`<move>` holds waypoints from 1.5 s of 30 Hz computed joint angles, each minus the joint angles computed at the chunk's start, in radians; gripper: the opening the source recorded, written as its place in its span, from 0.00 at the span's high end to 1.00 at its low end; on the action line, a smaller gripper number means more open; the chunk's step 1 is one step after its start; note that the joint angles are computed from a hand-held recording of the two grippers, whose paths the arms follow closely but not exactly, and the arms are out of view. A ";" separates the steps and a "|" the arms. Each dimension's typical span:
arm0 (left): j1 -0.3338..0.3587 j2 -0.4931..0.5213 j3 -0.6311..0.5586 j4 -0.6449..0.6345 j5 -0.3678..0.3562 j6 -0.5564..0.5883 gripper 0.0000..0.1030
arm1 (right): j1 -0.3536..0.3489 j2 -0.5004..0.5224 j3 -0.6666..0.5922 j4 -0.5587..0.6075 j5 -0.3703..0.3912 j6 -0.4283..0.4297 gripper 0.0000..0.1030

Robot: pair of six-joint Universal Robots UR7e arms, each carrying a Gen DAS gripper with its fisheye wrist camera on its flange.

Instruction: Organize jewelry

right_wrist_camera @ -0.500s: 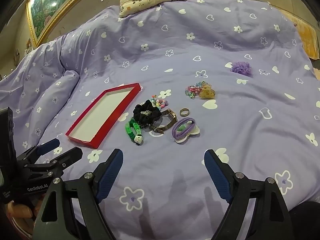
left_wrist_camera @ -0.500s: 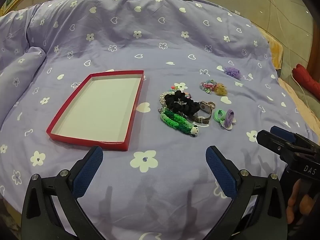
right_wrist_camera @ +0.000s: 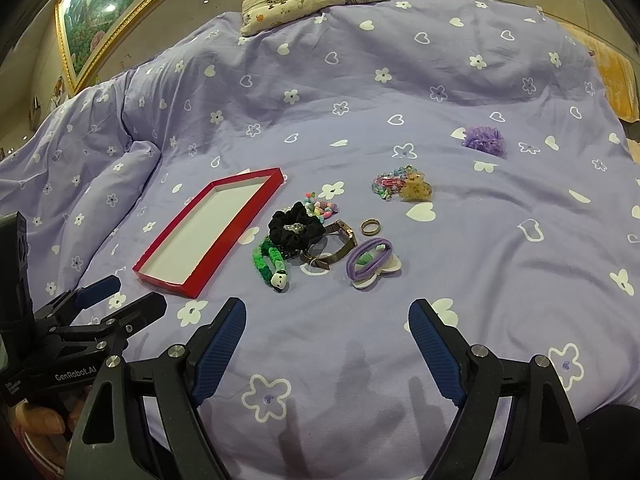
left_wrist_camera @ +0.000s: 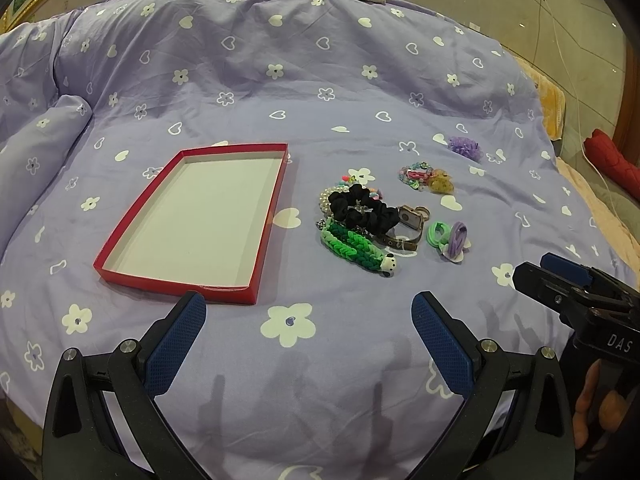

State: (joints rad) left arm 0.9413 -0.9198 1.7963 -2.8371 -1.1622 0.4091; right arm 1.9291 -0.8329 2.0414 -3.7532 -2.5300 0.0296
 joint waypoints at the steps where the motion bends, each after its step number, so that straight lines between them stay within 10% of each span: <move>1: -0.001 0.000 -0.001 0.002 0.000 -0.001 0.00 | 0.000 -0.001 0.000 0.002 0.000 0.001 0.17; 36: 0.013 0.025 -0.057 0.086 -0.039 -0.030 0.00 | -0.013 0.007 0.002 -0.029 0.000 -0.034 0.17; 45: 0.033 0.109 -0.164 0.191 -0.066 -0.058 0.04 | -0.097 -0.017 0.010 -0.004 0.114 -0.001 0.19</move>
State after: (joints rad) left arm 0.9741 -0.8111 1.6322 -2.6461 -1.2287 0.3510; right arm 1.8320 -0.8501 2.0511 -3.7571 -2.4158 0.0282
